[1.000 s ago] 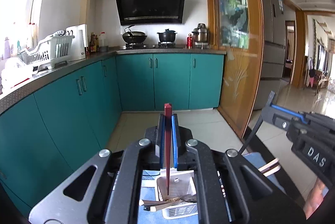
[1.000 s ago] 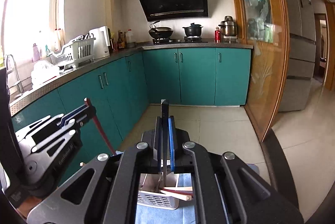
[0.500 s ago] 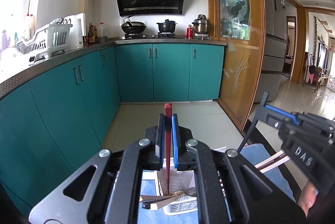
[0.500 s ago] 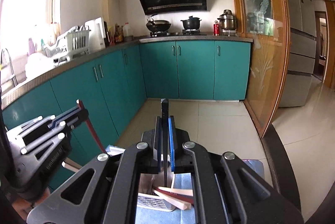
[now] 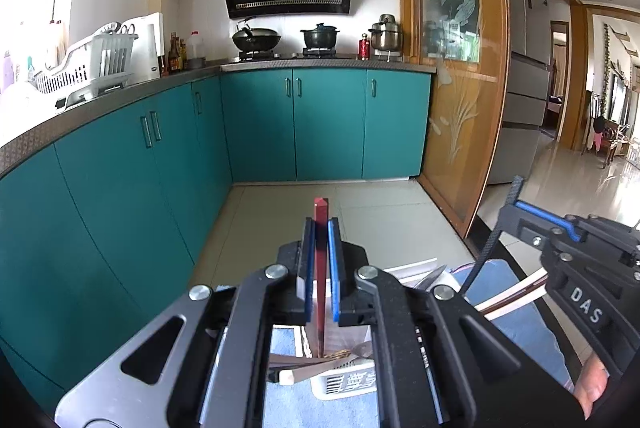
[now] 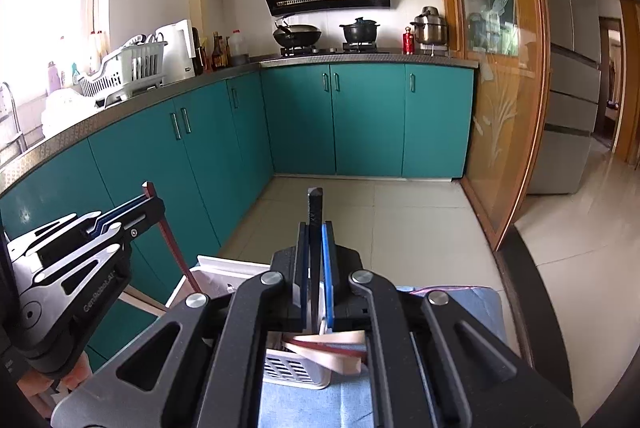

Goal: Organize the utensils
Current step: 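Lift both chopsticks over the white basket and lower them in with both tools, then open both tools to release the chopsticks into the basket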

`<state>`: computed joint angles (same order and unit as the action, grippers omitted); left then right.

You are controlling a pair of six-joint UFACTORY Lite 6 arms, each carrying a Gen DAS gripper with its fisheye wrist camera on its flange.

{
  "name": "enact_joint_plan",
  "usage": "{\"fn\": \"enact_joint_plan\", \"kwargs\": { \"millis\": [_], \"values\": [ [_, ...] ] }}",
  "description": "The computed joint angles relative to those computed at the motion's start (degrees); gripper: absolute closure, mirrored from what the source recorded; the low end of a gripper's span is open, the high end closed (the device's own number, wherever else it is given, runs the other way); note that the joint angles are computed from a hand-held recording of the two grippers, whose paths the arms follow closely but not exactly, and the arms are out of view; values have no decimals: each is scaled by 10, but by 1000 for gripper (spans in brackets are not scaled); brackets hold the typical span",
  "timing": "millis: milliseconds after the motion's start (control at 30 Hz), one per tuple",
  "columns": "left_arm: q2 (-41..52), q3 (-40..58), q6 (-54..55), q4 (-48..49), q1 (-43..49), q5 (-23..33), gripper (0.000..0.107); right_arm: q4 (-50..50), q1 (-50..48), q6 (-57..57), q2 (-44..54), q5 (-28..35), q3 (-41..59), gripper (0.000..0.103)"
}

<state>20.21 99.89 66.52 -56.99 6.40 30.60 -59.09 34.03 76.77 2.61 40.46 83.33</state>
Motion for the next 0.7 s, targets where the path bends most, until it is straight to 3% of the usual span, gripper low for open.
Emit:
{"fn": "enact_joint_plan", "kwargs": {
  "millis": [67, 167, 233, 300, 400, 467, 533, 700],
  "values": [
    [-3, -4, -9, 13, 1, -6, 100, 5, 7, -12, -1, 13, 4, 95],
    [-19, -19, 4, -4, 10, -7, 94, -29, 27, 20, -25, 36, -11, 73],
    [-39, -31, 14, -18, 22, -2, 73, -41, 34, 37, -46, 40, -24, 67],
    [-72, -55, 50, -62, 42, 10, 64, -58, 52, 62, -79, 51, -39, 65],
    [-141, -111, 122, -133, 75, 15, 41, -98, 99, 101, -128, 92, -64, 51],
    [-188, -152, 168, -177, 101, 24, 31, -125, 147, 119, -160, 139, -80, 44],
    [-243, -206, 212, -208, 138, 46, 15, -157, 222, 142, -195, 218, -104, 34],
    [-391, -373, 266, -225, 238, 102, 8, -190, 467, 241, -261, 453, -200, 15]
  ]
}}
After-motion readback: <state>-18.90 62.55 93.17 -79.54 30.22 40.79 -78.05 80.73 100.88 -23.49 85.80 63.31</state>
